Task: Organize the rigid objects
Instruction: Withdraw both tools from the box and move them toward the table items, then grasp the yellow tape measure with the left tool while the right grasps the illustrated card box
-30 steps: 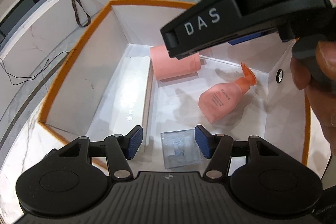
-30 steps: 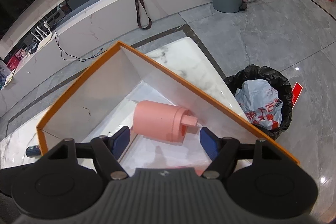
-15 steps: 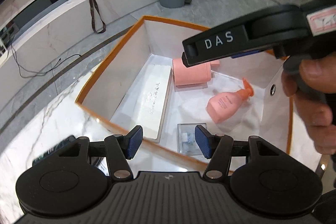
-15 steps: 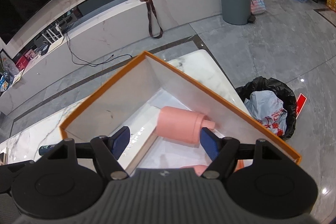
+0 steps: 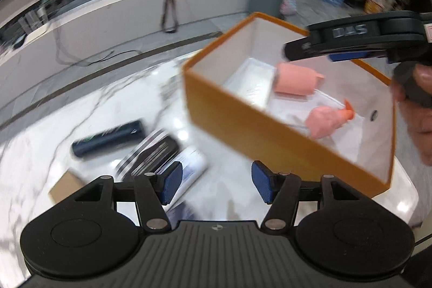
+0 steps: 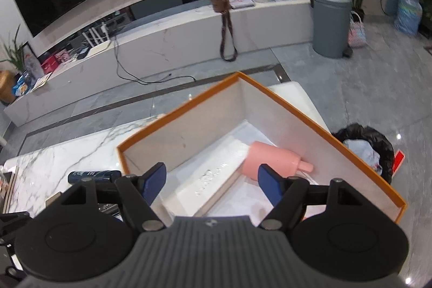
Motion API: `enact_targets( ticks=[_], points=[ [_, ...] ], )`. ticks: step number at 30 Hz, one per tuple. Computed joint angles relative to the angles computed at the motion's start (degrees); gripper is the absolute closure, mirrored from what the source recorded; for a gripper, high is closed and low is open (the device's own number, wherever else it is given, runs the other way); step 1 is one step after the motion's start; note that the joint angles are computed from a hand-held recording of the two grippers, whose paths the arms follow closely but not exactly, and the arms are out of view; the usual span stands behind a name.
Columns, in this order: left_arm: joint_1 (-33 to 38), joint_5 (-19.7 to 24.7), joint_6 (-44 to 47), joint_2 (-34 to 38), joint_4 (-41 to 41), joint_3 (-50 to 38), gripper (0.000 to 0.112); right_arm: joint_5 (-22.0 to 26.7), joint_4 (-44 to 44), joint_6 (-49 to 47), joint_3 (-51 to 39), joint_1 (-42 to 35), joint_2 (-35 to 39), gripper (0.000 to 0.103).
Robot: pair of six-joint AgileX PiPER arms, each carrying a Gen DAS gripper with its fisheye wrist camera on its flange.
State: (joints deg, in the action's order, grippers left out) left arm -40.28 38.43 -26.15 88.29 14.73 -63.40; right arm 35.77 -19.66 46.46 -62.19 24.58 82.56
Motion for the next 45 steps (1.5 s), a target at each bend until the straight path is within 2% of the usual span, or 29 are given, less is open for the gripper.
enact_targets(
  ticks=[4,10,13,16,19,24,29,35,37,40,45],
  points=[
    [2.1,-2.7,-5.8,-5.6,3.7,9.0,0.041,-0.4,-4.5,3.3,0.2,3.7,0.1,0.026],
    [5.2,-6.2,-10.0,-12.5,6.4,19.6,0.041,-1.3,-13.1,9.2,1.0,10.8,0.4,0.026],
    [5.8,-8.2,-11.0,-15.0,7.6,24.2,0.04,-0.7,-18.2,11.9,1.3,15.4,0.9,0.026],
    [6.2,-10.4,-10.4,-16.6,7.4,27.8,0.04,-0.8,-19.7,11.9,1.7,19.1,1.5,0.026],
    [6.0,-12.7,-11.2,-16.3,8.6,30.2,0.04,-0.8,-20.4,11.4,1.8,22.8,2.8,0.026],
    [4.2,-15.1,-20.4,-14.3,17.9,33.2,0.04,0.1,-20.5,9.5,1.3,26.8,6.5,0.026],
    [6.1,-18.5,-20.5,-12.3,18.2,34.3,0.04,0.6,-20.3,9.3,1.0,27.9,8.1,0.026],
    [7.8,-21.0,-20.9,-10.3,19.0,35.0,0.033,0.1,-19.5,8.1,1.0,27.4,9.6,0.026],
    [8.5,-21.1,-23.8,-10.3,21.0,35.3,0.033,0.1,-19.4,8.1,1.0,27.5,10.1,0.026],
    [8.6,-18.9,-33.6,-10.8,29.5,36.0,0.033,-0.4,-19.4,8.4,1.5,27.9,10.8,0.026],
    [12.1,-18.5,-40.9,-13.2,34.9,38.4,0.033,-2.3,-20.2,10.2,2.7,29.4,12.9,0.026]
  ],
)
